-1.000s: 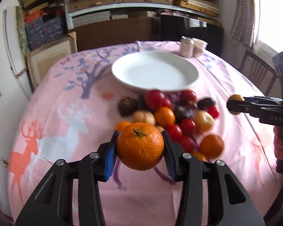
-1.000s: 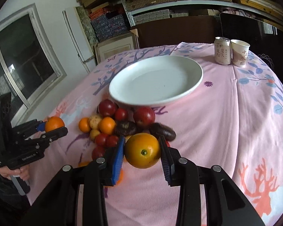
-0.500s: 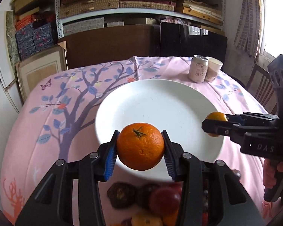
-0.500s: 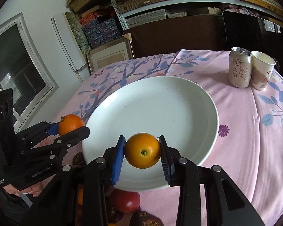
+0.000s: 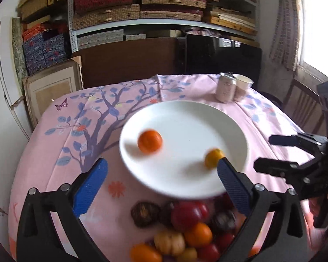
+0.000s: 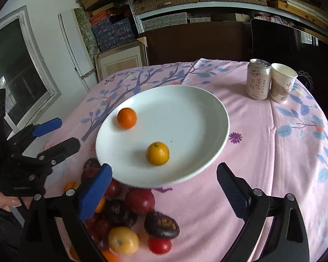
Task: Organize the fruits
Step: 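Grasp an orange with the left tool while the right tool grasps a red tomato, place both on plate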
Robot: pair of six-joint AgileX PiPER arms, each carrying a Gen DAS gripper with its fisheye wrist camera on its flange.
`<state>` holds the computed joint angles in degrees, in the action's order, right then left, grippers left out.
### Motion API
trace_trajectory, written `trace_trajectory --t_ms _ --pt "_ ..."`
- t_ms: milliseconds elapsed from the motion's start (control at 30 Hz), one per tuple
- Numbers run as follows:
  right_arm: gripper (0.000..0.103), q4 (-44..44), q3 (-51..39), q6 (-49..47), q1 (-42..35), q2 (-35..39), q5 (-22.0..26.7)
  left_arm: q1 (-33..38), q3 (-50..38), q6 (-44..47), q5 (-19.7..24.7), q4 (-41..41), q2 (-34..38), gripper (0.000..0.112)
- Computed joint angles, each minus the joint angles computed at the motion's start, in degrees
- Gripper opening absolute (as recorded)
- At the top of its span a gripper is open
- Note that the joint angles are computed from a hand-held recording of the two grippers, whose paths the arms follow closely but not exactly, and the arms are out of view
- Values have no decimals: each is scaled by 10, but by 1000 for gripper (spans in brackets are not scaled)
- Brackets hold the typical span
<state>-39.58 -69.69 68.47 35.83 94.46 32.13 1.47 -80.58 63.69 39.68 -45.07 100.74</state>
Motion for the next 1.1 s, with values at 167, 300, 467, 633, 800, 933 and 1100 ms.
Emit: trace_trajectory --t_ms 167,300,467,633,800,933,1100 --pt "97 -24 72 47 67 -45 59 48 132 37 82 40 -104 99" --pt "97 3 90 51 85 -35 90 66 227 87 105 63 -157 99" --pt "97 -26 109 98 81 -13 74 20 310 91 18 110 -179 99" --pt "99 -49 107 126 74 16 41 11 311 72 -14 99 -146 80" --pt "36 -147 147 253 97 -2 1 12 346 115 -32 60 -167 36" --pt "29 -128 133 254 129 4 32 32 347 132 23 59 -188 36" --pt "28 -122 152 273 138 -32 33 82 338 185 79 7 -226 36"
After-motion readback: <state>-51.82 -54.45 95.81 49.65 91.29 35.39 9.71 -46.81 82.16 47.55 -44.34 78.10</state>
